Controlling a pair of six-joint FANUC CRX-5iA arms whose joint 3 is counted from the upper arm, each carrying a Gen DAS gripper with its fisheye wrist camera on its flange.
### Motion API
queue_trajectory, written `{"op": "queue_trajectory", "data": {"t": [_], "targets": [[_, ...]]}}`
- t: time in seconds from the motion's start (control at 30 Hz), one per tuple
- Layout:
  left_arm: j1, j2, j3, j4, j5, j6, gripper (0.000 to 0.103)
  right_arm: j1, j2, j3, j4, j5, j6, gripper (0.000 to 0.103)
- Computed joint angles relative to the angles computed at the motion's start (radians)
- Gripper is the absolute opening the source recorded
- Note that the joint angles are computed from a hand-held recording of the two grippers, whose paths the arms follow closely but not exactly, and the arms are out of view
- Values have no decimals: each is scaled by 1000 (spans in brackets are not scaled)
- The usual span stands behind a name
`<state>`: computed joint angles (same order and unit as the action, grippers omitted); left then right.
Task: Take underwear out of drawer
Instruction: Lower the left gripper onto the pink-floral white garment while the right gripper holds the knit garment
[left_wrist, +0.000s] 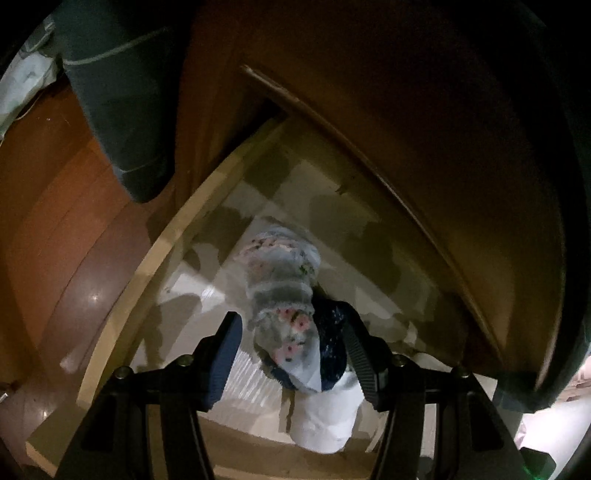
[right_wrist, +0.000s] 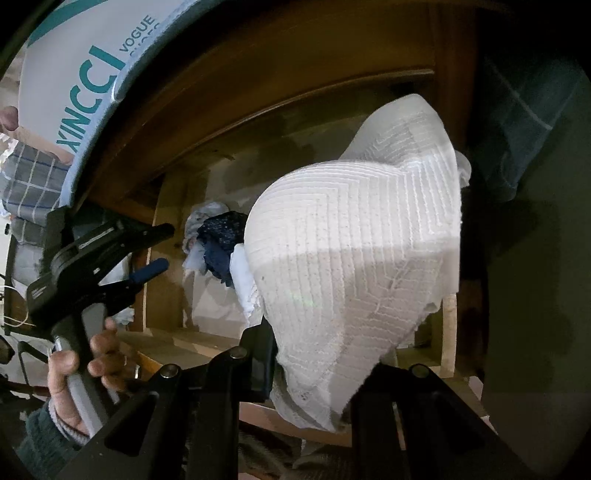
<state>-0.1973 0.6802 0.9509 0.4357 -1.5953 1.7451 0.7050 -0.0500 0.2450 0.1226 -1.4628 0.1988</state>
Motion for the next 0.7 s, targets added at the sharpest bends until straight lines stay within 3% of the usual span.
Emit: {"op": "queue_trajectory", "data": {"t": [0.07,0.2,0.5,0.7], "targets": [[-5,26,45,-9,-24,9,58,-1,-7,-9,0,10,-6,16],[-11,-1,0,-20,31,3,58,-2,-14,-16,-3,17,-10,16],[-14,-23,-46,-33,58,29,58,-7,-17,-18,-12,28,-8,16],[2,-20,-66,9,43,102,56,-10,-23,-22,-18,33,-11,16]]}}
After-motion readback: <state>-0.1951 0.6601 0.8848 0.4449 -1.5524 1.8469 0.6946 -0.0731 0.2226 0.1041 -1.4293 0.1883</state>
